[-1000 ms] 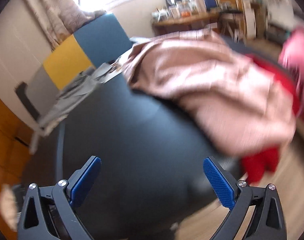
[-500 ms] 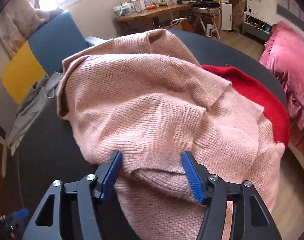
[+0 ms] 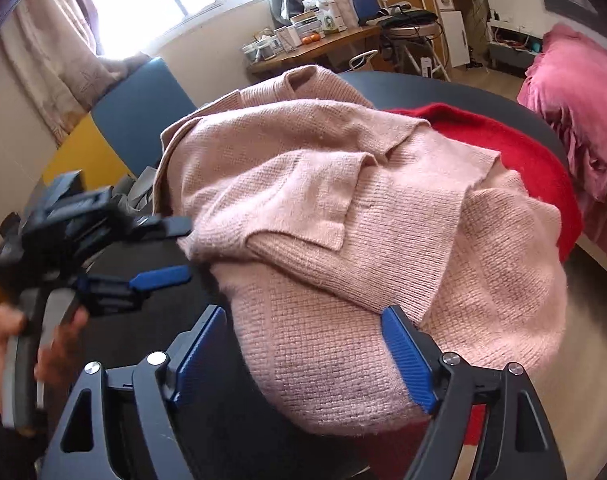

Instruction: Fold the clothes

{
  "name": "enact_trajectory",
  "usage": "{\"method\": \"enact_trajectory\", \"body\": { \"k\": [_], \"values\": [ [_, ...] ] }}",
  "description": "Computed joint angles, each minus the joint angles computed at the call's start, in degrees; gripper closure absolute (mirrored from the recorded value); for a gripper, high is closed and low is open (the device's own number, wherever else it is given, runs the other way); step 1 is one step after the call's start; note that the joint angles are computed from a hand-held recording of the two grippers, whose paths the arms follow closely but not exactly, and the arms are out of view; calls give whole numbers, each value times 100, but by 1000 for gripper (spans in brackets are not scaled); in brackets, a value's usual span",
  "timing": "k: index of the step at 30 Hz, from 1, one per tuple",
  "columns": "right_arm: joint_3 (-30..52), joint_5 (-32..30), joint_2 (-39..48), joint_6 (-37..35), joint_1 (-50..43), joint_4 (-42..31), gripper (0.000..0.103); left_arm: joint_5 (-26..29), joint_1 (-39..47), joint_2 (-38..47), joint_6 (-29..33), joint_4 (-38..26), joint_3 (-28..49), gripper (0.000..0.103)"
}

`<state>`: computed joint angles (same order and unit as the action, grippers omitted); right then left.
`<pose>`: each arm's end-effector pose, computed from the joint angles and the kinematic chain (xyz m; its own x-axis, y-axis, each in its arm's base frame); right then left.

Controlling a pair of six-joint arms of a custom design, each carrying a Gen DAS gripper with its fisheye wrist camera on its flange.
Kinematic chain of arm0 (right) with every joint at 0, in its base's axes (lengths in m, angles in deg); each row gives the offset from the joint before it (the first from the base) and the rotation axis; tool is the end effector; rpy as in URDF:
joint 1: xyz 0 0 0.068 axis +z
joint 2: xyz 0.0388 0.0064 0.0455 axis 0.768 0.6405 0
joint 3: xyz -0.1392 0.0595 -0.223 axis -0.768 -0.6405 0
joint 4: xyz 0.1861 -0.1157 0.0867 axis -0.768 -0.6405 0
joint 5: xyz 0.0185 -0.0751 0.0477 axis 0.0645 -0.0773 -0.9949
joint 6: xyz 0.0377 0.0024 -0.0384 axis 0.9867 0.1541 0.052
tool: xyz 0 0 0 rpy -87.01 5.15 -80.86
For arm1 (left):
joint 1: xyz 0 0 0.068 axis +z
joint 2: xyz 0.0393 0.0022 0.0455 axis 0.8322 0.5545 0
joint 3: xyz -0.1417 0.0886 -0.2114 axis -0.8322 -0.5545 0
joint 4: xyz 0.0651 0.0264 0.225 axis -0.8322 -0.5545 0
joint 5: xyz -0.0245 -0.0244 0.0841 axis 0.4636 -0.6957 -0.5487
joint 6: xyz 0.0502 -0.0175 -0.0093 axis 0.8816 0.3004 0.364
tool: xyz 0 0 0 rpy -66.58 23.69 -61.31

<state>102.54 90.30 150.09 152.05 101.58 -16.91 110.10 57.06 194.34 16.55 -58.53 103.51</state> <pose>0.1917 0.2107 0.1899 -0.6378 0.5037 -0.5826 0.3545 0.8636 0.3585 0.4404 -0.0199 0.1645 -0.9978 0.0601 -0.0294 0.0629 0.6929 -0.7183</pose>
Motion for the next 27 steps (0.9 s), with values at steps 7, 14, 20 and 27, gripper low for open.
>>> {"method": "enact_trajectory", "body": {
  "k": [7,14,20,27],
  "values": [
    [28,124,353,-417,-21,370,9,-59,-264,-721,-509,1556,-1175,94],
    [-38,171,273,-209,79,400,9,768,405,-1584,113,1347,-1355,96],
    [-261,212,-109,468,430,412,9,717,1603,-1315,2150,-679,-206,96],
    [-5,242,193,1236,1232,339,9,-81,3136,-550,3490,-1598,283,96]
  ]
}}
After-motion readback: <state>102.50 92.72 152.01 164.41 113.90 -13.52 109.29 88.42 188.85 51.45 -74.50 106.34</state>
